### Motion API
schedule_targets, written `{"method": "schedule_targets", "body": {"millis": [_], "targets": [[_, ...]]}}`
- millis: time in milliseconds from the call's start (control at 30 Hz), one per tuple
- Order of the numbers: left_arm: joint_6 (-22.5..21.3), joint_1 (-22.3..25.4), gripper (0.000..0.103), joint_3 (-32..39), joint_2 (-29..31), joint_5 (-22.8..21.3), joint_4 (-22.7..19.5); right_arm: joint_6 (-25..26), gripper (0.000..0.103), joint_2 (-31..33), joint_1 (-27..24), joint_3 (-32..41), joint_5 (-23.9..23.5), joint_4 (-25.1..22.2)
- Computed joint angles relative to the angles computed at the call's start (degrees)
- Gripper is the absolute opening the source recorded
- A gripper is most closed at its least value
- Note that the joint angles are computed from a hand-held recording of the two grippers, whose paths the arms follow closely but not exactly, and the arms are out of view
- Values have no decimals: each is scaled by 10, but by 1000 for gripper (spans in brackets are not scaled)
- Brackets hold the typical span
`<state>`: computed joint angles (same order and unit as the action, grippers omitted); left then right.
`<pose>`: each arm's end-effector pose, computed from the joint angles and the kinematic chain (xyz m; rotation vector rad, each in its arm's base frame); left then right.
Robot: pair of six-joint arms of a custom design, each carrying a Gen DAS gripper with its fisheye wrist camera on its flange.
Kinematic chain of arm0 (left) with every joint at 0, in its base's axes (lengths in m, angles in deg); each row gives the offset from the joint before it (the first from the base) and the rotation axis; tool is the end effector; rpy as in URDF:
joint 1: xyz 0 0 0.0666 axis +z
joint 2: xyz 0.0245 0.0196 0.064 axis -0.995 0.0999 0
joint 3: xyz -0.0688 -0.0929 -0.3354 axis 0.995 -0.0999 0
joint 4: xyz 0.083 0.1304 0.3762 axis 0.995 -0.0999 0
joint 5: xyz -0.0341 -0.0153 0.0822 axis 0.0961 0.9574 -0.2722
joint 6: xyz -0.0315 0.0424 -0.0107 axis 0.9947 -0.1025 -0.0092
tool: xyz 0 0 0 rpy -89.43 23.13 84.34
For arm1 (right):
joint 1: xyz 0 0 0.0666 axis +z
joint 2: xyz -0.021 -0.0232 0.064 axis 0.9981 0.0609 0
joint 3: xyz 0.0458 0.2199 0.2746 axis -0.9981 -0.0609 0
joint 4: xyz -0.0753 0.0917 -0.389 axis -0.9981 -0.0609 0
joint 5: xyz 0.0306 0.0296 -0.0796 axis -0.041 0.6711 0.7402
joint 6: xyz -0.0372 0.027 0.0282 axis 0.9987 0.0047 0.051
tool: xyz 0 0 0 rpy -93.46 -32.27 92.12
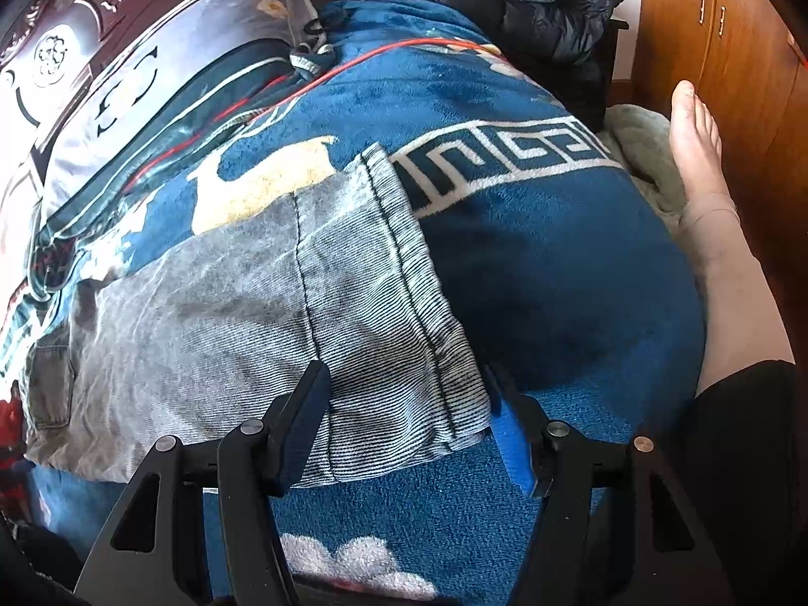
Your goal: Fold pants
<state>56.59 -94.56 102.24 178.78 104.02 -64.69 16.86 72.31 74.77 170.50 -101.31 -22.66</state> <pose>0.5437 -0.1082 0.3214 -0.8829 2.7185 -0.6053 0.6546 -0.1267 0.2849 0.1483 2.6139 0.2838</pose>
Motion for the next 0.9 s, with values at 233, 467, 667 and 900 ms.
{"method": "schedule_targets", "body": {"millis": [233,467,667,900], "targets": [[-3,-7,6,18,1,-102,5,25,21,-6,8,-7,55,6],[-78,-31,6,109,74,-172,-110,60,20,4,19,-1,96,1],[-136,-83,21,134,59,-297,-134,65,36,-53,16,-63,86,80],[-170,-146,44,173,75,-370,-90,92,51,-46,28,-56,73,74]]}}
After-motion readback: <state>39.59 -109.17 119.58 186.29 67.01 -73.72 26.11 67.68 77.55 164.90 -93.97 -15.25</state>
